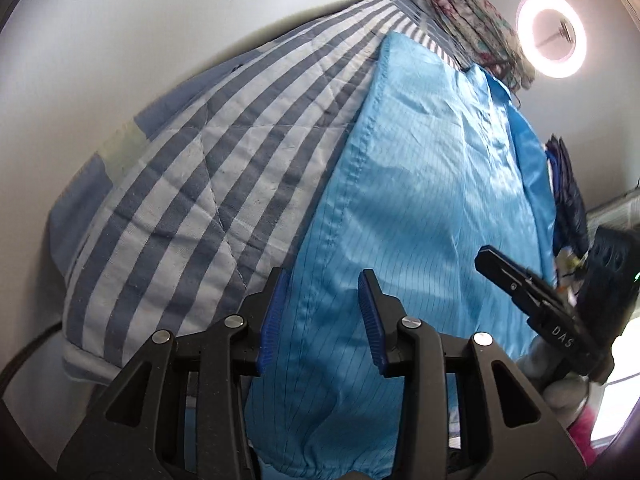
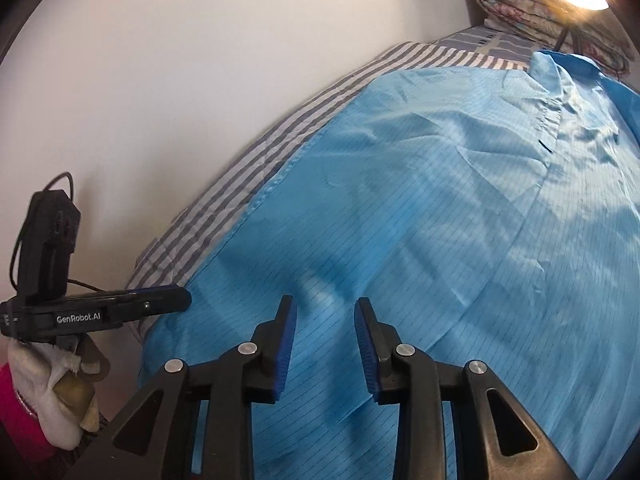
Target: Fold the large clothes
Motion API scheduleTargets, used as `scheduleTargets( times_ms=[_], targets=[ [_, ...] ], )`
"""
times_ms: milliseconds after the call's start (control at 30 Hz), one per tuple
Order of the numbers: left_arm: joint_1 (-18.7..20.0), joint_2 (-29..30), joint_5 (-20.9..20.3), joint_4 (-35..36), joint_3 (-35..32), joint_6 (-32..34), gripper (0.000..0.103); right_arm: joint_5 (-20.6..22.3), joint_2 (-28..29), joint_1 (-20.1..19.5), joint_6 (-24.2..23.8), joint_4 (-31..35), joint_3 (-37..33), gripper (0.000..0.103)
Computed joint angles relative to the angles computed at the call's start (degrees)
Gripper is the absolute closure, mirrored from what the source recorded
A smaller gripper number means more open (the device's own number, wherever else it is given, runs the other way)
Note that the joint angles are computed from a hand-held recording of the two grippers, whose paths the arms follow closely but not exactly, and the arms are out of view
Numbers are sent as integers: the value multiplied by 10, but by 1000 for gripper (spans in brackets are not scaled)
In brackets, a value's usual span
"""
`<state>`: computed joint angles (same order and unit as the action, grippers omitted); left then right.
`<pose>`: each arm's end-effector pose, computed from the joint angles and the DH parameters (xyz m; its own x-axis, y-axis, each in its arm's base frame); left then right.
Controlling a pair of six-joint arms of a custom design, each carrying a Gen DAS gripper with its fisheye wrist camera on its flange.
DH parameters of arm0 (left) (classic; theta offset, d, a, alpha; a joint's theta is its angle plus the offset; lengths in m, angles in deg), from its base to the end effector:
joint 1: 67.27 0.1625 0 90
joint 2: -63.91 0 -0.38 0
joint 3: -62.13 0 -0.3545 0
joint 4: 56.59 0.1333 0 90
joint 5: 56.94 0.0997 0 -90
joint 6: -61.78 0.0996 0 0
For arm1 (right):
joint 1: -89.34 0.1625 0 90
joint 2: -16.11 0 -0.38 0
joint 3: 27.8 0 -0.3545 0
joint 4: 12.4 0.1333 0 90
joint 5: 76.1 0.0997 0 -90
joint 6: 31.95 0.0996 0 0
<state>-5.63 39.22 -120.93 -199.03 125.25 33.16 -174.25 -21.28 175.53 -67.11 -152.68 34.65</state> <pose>-0.1964 -0.7365 0.0382 -0.9593 -0.1162 -0.2575 0.0016 0.9092 -0.4163 0.0687 -0.7615 0.1964 -0.8388 -0.4168 0.3502 -0.5173 0.8106 -0.2745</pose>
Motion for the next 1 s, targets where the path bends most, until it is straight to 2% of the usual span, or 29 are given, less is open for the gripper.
scheduleTargets(
  times_ms=[100, 267, 367, 400, 467, 533, 567, 600, 633, 667, 700, 833, 933, 1000],
  targets=[
    [5, 1, -14, -5, -1, -4, 62, 8, 13, -2, 18, 30, -28, 72],
    [17, 7, -52, -17, -10, -6, 62, -46, 48, 10, -2, 54, -71, 72],
    [23, 9, -70, -19, -17, -6, 62, -57, 57, 11, -4, 59, -80, 72],
    [25, 10, -77, -19, -19, -7, 63, -57, 58, 11, -3, 59, -81, 72],
    [26, 10, -87, -15, -21, -8, 80, -61, 60, 12, -4, 60, -83, 72],
    [26, 6, -95, -24, -14, -8, 81, -60, 60, 12, -4, 63, -84, 72],
    [22, 3, -83, -27, -9, -4, 81, -58, 60, 11, -2, 65, -85, 72],
    [18, 3, -72, -27, -7, -3, 80, -56, 59, 10, -1, 65, -84, 72],
    [15, 3, -61, -24, -7, -8, 73, -56, 59, 11, 0, 63, -83, 72],
    [16, 2, -62, -24, -6, -11, 62, -56, 60, 10, -1, 62, -83, 72],
    [19, 1, -67, -23, -4, -20, 59, -57, 60, 10, -1, 60, -83, 72],
    [33, -2, -109, -37, 0, -32, 58, -55, 61, 10, -1, 63, -85, 72],
    [34, 4, -117, -40, -6, -30, 58, -51, 63, 9, 3, 68, -90, 71],
    [34, 9, -133, -34, -15, -21, 74, -51, 64, 8, 5, 71, -93, 72]
  ],
)
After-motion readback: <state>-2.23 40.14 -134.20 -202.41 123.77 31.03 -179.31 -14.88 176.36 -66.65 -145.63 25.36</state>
